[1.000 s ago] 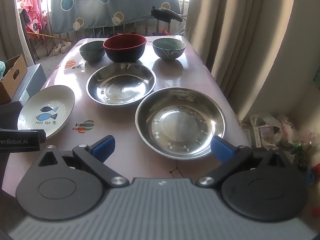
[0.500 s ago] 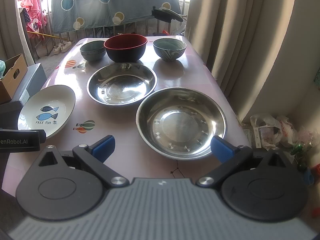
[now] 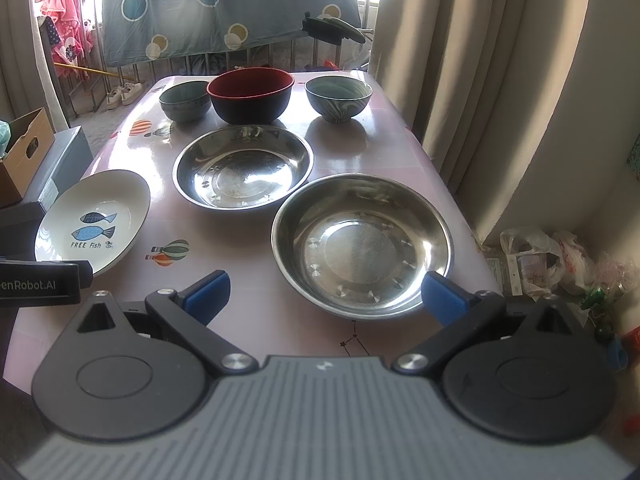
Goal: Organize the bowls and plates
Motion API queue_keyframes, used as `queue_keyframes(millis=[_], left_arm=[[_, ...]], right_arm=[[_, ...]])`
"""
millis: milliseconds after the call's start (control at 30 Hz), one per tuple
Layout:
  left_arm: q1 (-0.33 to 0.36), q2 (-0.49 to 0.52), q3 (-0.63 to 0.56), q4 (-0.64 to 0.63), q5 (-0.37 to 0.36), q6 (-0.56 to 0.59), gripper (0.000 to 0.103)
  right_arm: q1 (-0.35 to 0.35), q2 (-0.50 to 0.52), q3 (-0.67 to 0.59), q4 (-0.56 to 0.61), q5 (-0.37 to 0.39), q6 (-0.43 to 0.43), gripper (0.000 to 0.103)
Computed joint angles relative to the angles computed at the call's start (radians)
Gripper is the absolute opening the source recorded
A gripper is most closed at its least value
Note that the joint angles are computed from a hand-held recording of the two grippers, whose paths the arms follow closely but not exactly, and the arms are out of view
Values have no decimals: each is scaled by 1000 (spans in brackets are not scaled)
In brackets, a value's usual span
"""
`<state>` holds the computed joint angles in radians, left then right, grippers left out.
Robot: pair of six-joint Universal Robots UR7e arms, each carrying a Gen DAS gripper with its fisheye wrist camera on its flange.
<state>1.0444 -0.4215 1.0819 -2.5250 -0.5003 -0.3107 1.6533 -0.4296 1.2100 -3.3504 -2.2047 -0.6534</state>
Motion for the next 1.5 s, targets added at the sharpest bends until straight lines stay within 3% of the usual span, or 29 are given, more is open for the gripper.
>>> queue_keyframes(millis=[1500], left_arm=[[3,-5,5,16,-13,-10,103]], right_arm=[[-2,-1,3,3,1,5,102]])
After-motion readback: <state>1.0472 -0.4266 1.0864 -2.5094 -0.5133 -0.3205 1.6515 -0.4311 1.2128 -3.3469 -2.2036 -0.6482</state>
